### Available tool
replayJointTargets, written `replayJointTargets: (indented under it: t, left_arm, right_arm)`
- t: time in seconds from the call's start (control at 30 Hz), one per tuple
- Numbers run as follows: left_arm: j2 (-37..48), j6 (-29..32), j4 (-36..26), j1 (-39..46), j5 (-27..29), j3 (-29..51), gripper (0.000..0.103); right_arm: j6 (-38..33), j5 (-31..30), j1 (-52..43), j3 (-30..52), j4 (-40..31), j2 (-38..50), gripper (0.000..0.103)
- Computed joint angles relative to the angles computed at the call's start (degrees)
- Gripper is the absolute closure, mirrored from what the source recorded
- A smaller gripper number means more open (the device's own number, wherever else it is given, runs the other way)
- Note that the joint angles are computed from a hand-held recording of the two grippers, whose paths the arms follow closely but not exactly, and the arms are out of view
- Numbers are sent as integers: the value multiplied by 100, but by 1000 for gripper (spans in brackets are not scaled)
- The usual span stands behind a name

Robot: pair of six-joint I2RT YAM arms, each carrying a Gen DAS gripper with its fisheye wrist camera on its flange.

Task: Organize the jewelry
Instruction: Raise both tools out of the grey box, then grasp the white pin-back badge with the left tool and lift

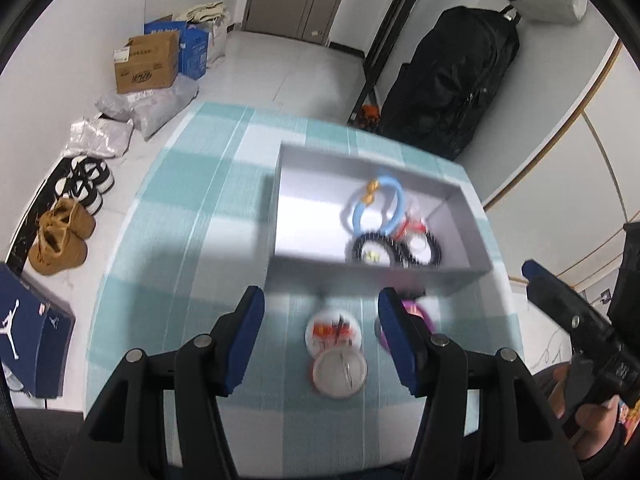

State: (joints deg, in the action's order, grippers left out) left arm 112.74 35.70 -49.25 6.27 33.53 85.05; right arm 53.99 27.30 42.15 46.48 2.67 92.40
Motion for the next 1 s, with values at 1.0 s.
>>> replayJointTargets:
  t: [1.0]
  left_arm:
    - [-484, 562, 741, -357, -1049, -1260, 49]
  right_arm:
    - [793, -358, 223, 111, -588, 318, 5]
